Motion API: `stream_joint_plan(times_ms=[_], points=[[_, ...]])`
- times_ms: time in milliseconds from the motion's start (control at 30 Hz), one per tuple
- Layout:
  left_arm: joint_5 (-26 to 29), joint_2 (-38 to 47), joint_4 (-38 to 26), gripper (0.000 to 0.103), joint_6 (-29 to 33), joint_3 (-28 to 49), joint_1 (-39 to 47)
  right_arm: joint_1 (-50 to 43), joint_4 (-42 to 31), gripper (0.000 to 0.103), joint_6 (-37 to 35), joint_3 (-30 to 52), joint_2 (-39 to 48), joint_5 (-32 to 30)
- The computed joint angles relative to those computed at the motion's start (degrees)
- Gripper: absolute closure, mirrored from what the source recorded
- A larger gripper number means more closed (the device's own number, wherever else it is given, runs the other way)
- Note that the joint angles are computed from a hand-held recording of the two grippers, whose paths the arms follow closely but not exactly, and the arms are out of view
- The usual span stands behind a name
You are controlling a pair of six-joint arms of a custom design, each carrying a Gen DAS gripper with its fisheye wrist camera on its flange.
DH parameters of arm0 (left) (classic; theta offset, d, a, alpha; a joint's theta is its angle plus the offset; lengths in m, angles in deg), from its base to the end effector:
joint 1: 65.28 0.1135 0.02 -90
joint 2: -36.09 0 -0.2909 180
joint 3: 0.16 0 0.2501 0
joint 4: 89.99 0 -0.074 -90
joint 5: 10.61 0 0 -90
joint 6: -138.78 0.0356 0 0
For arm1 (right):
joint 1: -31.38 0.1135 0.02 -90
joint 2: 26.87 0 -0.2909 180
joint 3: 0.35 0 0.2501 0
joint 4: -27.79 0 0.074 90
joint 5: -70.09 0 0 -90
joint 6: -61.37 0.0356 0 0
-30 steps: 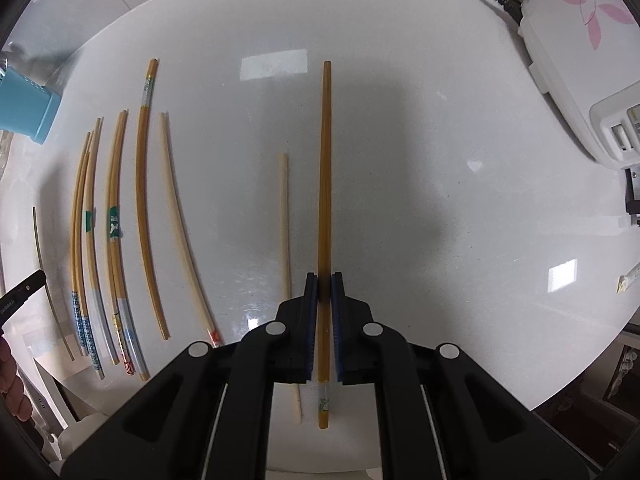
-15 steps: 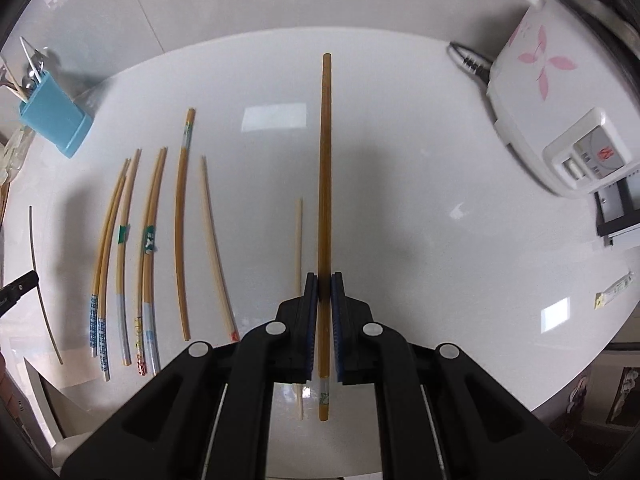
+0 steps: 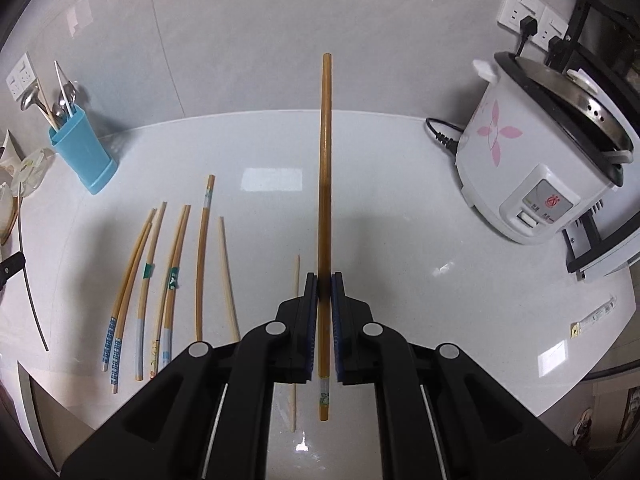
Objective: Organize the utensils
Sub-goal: 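Lift both held chopsticks and carry them toward the light-blue utensil holder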
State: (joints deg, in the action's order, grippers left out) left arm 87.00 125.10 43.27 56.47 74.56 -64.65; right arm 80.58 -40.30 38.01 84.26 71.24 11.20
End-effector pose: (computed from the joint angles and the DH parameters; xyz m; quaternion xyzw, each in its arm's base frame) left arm 0.3103 -0.0013 0.2470 0.0760 0.9632 -0.0460 0.2536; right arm 0.2227 0.2298 0.2397 0.1651 0.9467 -0.0822 0.2641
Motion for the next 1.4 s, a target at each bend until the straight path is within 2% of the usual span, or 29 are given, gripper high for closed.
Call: stream_joint_plan(times_ms=[67,200,500,867,967,1400], points=[[0.23,-1.63,-0.41,0.1,0.0,0.13,0.19,-1.16,1.58,0.097,-2.07,-1.65,-1.64,0.44],[0.77,-3.2,-1.01,0.1,-0.33,1.26,0.12,-0.38,-0.27,0.097,-2.73,0.38,-2.57,1.84],[4.29,-2.09,-2.77,0.1,2.6,7.34,1.75,1.11,-4.7,0.097,-0.11,6.78,-1.6,5.35],[12.81,4.53,-3.15,0.1,6.37,18.36,6.77,1.16,-8.88,0.097,1.21,18.71,4.15,10.09],[14.16,6.08,-1.36,0.1,7.31,20.38,7.48,0.65,-9.86,0.097,0.35,22.6,6.58,10.98],[19.26,17.17,-0.67,0.1,7.58,36.51,9.58,-2.43,-7.08,0.097,-3.33,34.7,15.28,12.1]])
